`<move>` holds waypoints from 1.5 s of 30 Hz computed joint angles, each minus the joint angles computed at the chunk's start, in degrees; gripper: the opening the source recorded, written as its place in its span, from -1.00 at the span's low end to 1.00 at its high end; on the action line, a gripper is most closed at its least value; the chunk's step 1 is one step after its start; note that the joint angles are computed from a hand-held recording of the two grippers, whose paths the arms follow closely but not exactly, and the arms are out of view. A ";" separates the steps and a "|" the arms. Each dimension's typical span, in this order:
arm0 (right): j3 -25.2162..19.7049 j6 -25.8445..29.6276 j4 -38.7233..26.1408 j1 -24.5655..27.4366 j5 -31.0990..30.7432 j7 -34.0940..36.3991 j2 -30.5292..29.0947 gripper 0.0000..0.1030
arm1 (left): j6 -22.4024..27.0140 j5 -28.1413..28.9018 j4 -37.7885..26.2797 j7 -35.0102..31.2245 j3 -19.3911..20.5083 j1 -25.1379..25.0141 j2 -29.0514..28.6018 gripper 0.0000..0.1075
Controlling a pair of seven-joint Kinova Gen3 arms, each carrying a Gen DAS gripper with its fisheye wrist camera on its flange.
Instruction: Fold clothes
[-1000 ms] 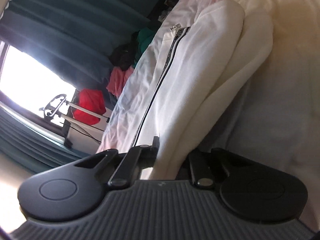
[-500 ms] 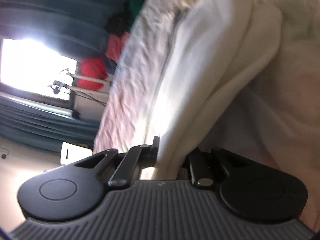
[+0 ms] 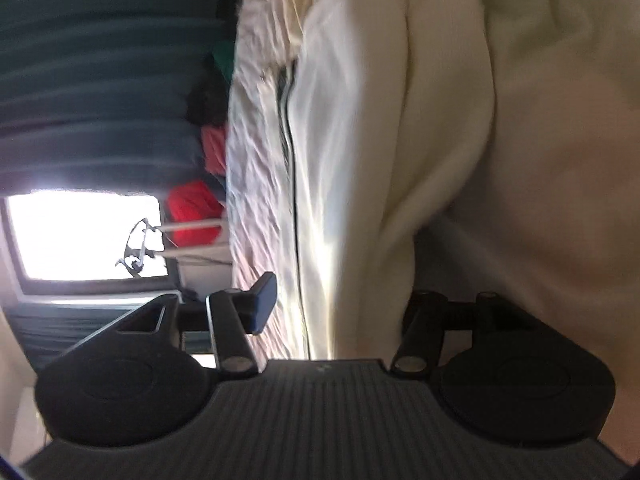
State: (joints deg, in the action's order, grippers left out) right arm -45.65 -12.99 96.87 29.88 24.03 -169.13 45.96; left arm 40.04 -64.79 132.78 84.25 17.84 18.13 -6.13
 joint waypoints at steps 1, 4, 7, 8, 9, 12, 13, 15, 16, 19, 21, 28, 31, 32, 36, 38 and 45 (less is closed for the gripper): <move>2.14 -2.33 0.53 -1.12 -1.59 1.22 -0.55 0.14 | 0.03 0.39 -0.36 -0.85 -0.18 -0.02 0.20 -0.33; 7.06 -9.32 2.25 -3.55 -8.44 7.70 -1.71 0.14 | 1.88 2.64 -2.04 -4.51 -0.11 0.62 1.23 -0.33; 5.83 -13.92 2.72 -1.74 -9.54 11.95 0.12 0.14 | 3.21 4.61 -3.72 -7.64 -0.67 1.35 2.14 -0.34; 5.19 -13.66 2.19 -1.06 -8.07 12.62 0.90 0.14 | 3.77 5.41 -4.30 -8.68 -0.85 1.62 2.43 -0.33; 4.49 -12.46 1.33 -0.27 -5.85 12.54 1.56 0.14 | 4.34 6.18 -4.87 -9.70 -1.04 1.89 2.73 -0.33; 7.90 -8.59 -0.26 -1.76 -1.63 9.81 0.46 0.13 | 6.09 8.37 -6.60 -12.61 -1.61 2.71 3.65 -0.24; 10.42 -6.33 -0.83 -3.43 -2.03 8.27 -0.46 0.12 | 7.17 9.46 -7.48 -14.06 -1.71 3.10 4.01 -0.21; 12.26 -4.07 -1.78 -4.46 -0.40 4.35 -0.38 0.06 | 9.71 11.75 -9.48 -17.14 -1.89 4.01 4.81 -0.15; 12.28 -4.06 -2.10 -4.52 0.39 3.26 0.03 0.06 | 10.76 12.75 -10.26 -18.43 -2.01 4.50 4.97 -0.12; 14.01 -5.45 -2.74 -5.83 3.06 -0.64 0.71 0.13 | 17.07 14.97 -13.04 -20.54 -1.35 7.36 5.81 -0.01; 15.91 -9.65 -1.79 -7.03 1.55 0.98 0.43 0.13 | 21.73 16.25 -14.89 -21.85 0.49 8.27 6.32 0.14; 19.69 -15.23 -0.92 -9.72 -5.35 8.20 -0.46 0.14 | 38.04 15.88 -23.53 -28.32 -0.82 22.84 10.00 0.40; 22.98 -8.24 -4.34 -11.87 1.16 1.43 -0.35 0.04 | 42.53 13.69 -27.50 -30.55 2.72 23.72 13.00 0.44; 21.95 -5.98 -5.52 -11.14 3.29 -0.08 0.22 -0.02 | 43.34 12.93 -29.10 -32.08 2.27 24.77 14.23 0.44; 17.27 0.53 -7.36 -7.73 6.80 1.94 1.09 -0.25 | 44.15 7.71 -35.82 -40.68 1.71 25.52 20.04 0.48; 19.05 2.71 -7.77 -9.29 4.88 4.25 0.12 -0.45 | 41.69 4.37 -38.72 -45.34 1.28 24.65 23.12 0.49; 26.32 -0.05 -5.08 -14.79 -1.52 4.69 -2.32 -0.61 | 36.78 -1.80 -51.05 -59.15 -6.22 28.15 38.94 0.53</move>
State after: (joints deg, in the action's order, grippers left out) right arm -19.33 -13.05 91.79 15.09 22.51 -164.44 43.64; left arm 76.82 -66.59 81.73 25.10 11.63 46.28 32.81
